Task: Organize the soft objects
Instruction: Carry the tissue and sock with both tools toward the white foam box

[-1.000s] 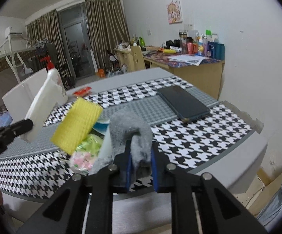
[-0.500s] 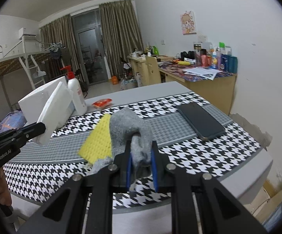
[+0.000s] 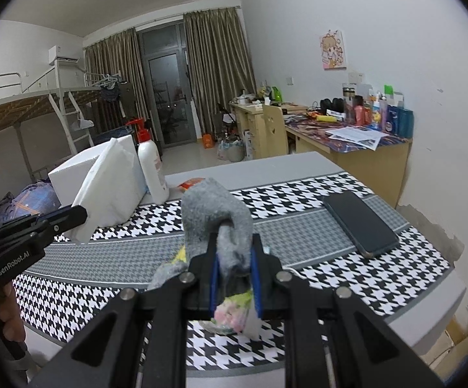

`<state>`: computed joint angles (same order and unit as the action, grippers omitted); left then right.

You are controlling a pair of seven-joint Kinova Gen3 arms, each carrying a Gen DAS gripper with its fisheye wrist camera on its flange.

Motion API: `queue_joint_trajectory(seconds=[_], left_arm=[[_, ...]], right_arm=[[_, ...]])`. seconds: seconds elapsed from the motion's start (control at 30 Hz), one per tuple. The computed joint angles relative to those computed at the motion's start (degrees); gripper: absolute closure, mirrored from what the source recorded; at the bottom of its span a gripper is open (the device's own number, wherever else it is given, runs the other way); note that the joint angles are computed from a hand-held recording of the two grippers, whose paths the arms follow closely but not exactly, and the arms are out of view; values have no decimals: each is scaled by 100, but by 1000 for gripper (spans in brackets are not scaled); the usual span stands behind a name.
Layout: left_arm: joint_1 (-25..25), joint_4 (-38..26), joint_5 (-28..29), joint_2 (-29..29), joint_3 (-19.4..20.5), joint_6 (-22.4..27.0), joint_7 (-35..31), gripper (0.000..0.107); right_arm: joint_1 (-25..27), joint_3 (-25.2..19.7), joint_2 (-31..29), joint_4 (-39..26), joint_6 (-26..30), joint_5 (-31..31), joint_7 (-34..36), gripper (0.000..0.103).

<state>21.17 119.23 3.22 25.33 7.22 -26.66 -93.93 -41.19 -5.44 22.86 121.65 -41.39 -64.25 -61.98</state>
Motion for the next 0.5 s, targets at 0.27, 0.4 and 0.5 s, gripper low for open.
queue_joint_trajectory(seconds=[0.27, 0.4, 0.5], left_arm=[[-157, 81, -71, -84, -10, -88, 61, 100], [-191, 156, -37, -146, -54, -175, 66, 100], [-194, 193, 17, -192, -98, -217, 31, 100]], right_arm=[[0, 8, 68, -195, 67, 265, -8, 82], [2, 31, 85, -311, 175, 362, 21, 82], [-27, 42, 89, -385, 212, 424, 70, 82]])
